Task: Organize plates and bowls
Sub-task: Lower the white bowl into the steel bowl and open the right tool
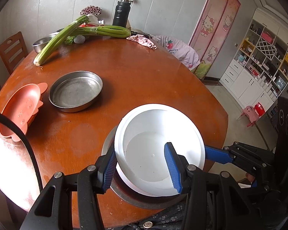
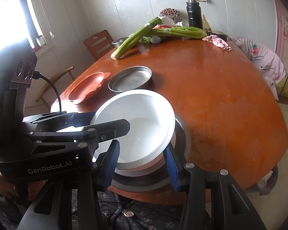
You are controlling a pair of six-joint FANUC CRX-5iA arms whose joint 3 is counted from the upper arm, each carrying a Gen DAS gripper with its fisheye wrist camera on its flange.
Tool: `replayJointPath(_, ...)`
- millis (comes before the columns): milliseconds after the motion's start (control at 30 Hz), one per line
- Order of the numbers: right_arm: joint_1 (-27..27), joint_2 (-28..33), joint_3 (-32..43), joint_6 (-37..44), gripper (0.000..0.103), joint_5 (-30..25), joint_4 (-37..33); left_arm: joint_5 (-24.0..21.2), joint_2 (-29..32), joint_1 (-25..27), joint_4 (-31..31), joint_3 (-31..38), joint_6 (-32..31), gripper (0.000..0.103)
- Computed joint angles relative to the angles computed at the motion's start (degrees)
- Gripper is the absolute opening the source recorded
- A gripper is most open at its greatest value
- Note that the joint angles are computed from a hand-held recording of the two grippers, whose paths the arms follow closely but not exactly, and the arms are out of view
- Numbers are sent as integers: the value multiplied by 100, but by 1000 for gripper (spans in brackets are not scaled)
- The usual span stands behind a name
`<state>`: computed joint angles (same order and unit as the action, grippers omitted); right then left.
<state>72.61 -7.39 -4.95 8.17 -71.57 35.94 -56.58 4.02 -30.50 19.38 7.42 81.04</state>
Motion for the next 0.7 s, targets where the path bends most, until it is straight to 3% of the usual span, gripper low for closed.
replayJointPath(700, -64, 144, 116, 111, 49, -108, -125, -11, -8, 21, 62, -124, 6, 48)
